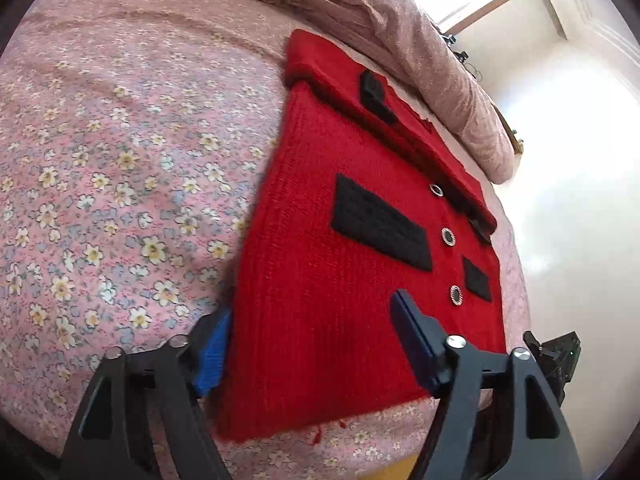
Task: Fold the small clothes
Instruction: 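Grasp the cardigan hem with both tools, then lift the hem with both tools and fold it toward the collar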
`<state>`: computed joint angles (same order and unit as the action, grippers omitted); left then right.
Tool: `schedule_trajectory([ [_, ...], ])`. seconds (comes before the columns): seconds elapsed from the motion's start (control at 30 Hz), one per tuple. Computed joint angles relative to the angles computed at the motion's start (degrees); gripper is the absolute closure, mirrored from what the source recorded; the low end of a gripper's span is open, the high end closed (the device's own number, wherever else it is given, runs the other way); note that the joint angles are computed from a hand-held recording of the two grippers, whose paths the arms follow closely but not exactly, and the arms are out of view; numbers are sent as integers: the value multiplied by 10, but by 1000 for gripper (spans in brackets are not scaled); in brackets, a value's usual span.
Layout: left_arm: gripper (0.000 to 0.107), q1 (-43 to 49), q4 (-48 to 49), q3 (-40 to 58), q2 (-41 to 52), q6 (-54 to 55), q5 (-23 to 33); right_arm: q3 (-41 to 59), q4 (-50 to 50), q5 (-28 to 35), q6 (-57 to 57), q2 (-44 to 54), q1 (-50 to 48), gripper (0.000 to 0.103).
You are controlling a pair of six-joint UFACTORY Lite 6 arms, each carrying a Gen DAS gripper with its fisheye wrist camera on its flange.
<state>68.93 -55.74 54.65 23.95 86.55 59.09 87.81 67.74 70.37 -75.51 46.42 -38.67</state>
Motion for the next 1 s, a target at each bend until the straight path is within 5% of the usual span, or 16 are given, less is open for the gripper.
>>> schedule_trajectory([
  [0.2,39,63,70,9,27,-28,102,-28,-30,50,-20,-15,19,19],
  [0.37,39,61,54,7,31,-36,105,-34,-14,34,-12,-17,32,21],
  [0.53,40,66,45,20,45,-49,114,-34,-3,3,15,-13,35,44],
  [0.63,57,77,50,16,38,-52,97,-17,-2,0,38,5,28,61],
  [0.73,95,77,60,20,39,-65,66,8,-6,9,64,31,17,74],
  [0.8,101,79,65,22,43,-61,66,15,-16,2,78,36,22,94],
  [1.0,104,94,47,22,32,-46,122,8,-20,20,63,28,29,94],
])
